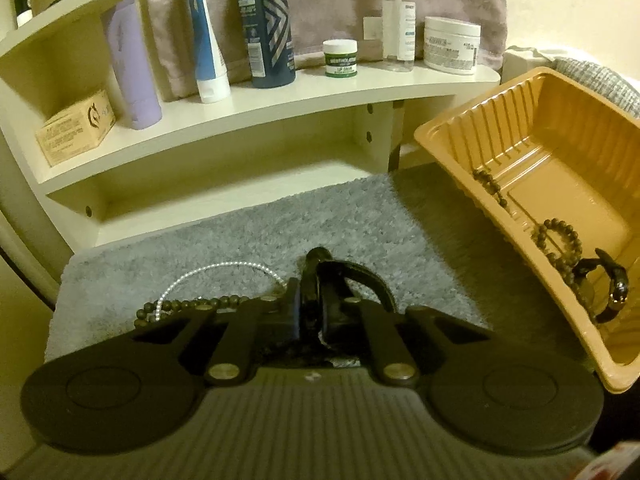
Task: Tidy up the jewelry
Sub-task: 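Grasp the black band item from the pile with the left gripper, then carry the black band item into the orange tray and open the left gripper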
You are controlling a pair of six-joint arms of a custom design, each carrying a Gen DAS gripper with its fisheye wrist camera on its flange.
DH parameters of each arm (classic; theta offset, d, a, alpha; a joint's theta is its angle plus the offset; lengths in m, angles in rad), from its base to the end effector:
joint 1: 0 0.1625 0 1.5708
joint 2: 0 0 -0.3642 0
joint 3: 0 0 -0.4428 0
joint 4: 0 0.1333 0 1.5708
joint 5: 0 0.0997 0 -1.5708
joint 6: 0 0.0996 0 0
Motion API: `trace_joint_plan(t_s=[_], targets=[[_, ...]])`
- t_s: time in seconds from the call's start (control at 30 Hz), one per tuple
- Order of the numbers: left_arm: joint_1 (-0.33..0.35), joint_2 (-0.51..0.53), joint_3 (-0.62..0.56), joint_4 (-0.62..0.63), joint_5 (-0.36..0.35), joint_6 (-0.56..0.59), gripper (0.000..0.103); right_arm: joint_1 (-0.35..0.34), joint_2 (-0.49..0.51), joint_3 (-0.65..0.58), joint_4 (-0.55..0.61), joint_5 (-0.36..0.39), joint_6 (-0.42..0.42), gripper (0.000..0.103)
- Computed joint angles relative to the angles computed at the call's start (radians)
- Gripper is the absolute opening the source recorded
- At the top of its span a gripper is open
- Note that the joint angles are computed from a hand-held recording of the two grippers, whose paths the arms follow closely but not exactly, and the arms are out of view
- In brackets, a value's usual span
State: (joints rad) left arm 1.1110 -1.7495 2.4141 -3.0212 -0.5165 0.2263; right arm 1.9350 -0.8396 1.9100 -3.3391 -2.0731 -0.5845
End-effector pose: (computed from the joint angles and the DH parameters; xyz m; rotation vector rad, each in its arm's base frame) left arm 0.0244 -0.4463 0.2836 0.2182 2.0441 -0.9581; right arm 0.2892 -0.5192 0.0423 0.9174 -2.2885 0.8185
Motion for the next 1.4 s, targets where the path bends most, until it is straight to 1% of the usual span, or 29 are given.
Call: trace_joint_plan(t_s=[0.27, 0.6, 0.83, 1.03, 1.4], targets=[[-0.030, -0.007, 0.003, -0.025, 0.025, 0.031, 0.008, 0.000, 0.000, 0.000, -0.001, 0.000, -0.001, 0.004], [-0.057, -0.007, -0.011, -0.057, 0.019, 0.072, 0.008, 0.001, 0.001, 0.001, -0.004, 0.000, -0.002, 0.004], [-0.070, 0.003, -0.020, -0.047, -0.004, 0.068, 0.008, 0.001, 0.001, 0.001, -0.005, 0.001, -0.003, 0.004], [-0.092, 0.023, -0.032, -0.033, -0.037, 0.072, 0.008, 0.000, 0.000, 0.002, -0.006, 0.002, -0.003, 0.004], [-0.127, 0.105, -0.077, -0.034, -0.126, 0.084, 0.008, 0.001, -0.001, 0.002, -0.006, 0.003, -0.003, 0.004]])
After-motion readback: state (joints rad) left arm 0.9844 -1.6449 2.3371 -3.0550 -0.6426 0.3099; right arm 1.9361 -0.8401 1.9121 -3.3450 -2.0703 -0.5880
